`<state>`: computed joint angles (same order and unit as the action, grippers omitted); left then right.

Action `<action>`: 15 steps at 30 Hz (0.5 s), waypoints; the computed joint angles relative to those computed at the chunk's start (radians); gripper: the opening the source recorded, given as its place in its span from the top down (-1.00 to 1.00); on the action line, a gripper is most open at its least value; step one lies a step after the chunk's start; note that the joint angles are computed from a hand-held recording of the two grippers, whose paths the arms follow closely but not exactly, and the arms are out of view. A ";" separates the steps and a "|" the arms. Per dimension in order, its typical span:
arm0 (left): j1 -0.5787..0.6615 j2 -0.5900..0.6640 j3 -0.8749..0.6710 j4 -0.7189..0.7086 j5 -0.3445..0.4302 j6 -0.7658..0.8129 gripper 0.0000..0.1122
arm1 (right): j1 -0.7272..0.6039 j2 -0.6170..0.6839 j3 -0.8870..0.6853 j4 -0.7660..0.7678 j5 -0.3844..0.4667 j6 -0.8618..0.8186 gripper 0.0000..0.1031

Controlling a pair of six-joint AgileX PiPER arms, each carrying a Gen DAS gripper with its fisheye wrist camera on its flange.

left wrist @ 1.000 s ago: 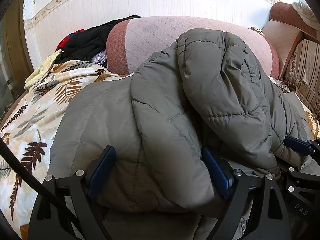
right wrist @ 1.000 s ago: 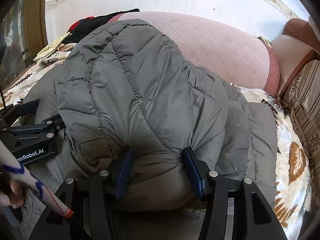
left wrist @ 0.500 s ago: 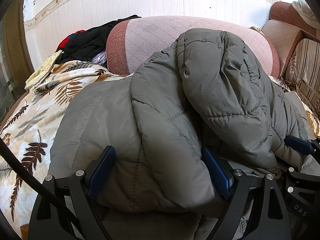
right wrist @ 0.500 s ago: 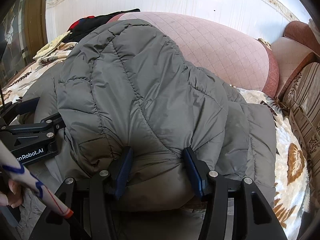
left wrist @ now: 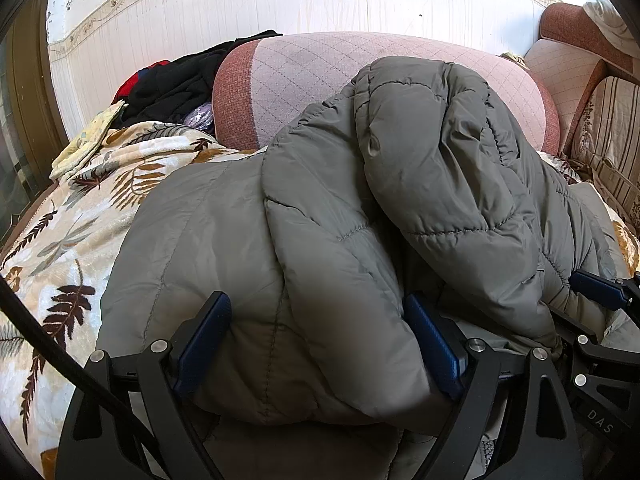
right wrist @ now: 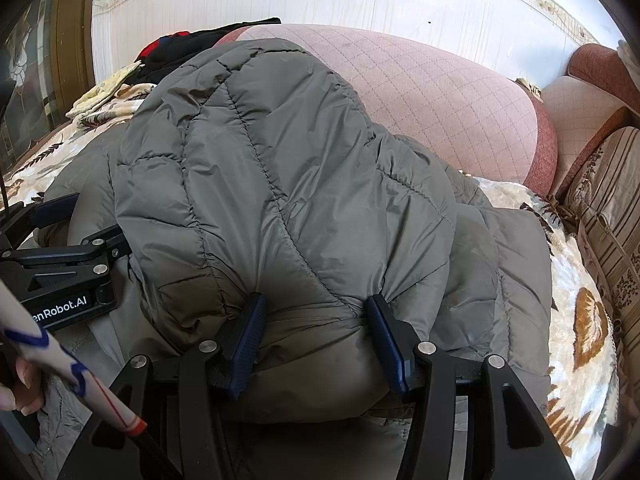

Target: Fold large clothes

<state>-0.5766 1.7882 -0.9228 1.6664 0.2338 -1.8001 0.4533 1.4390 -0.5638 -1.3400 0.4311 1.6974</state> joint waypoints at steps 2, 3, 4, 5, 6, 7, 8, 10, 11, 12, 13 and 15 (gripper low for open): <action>0.000 0.000 0.001 0.003 0.000 -0.003 -0.57 | 0.001 0.000 0.000 -0.001 0.001 0.001 -0.11; 0.000 0.000 0.000 0.003 0.000 -0.003 -0.57 | 0.000 0.000 0.000 0.000 0.000 -0.001 -0.11; 0.000 0.000 0.000 0.003 0.000 -0.003 -0.57 | 0.000 0.001 0.000 -0.001 0.001 0.000 -0.11; 0.000 0.000 0.000 0.003 0.000 -0.003 -0.57 | 0.001 0.002 -0.001 -0.003 0.003 0.002 -0.11; 0.000 0.000 0.000 0.003 0.000 -0.003 -0.57 | 0.003 0.004 -0.002 -0.003 0.005 0.003 -0.11; 0.000 0.000 0.000 0.004 0.000 -0.004 -0.57 | 0.004 0.005 -0.002 -0.003 0.007 0.004 -0.11; -0.001 0.000 0.002 0.007 0.001 -0.008 -0.57 | 0.004 0.005 -0.003 -0.004 0.007 0.004 -0.11; -0.001 0.000 0.001 0.007 0.001 -0.007 -0.57 | 0.003 0.006 -0.003 -0.004 0.007 0.003 -0.11; -0.001 0.001 0.001 0.007 0.001 -0.007 -0.57 | 0.004 0.005 -0.003 -0.004 0.008 0.004 -0.11; -0.001 0.001 0.001 0.007 0.001 -0.007 -0.57 | 0.003 0.005 -0.003 -0.005 0.007 0.004 -0.11; -0.001 0.000 0.001 0.007 0.001 -0.008 -0.57 | 0.004 0.005 -0.003 -0.005 0.007 0.004 -0.11; -0.001 0.001 0.001 0.007 0.001 -0.008 -0.57 | 0.006 0.005 -0.002 -0.003 0.009 0.004 -0.11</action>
<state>-0.5776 1.7891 -0.9219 1.6738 0.2350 -1.8079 0.4590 1.4436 -0.5661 -1.3434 0.4397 1.7018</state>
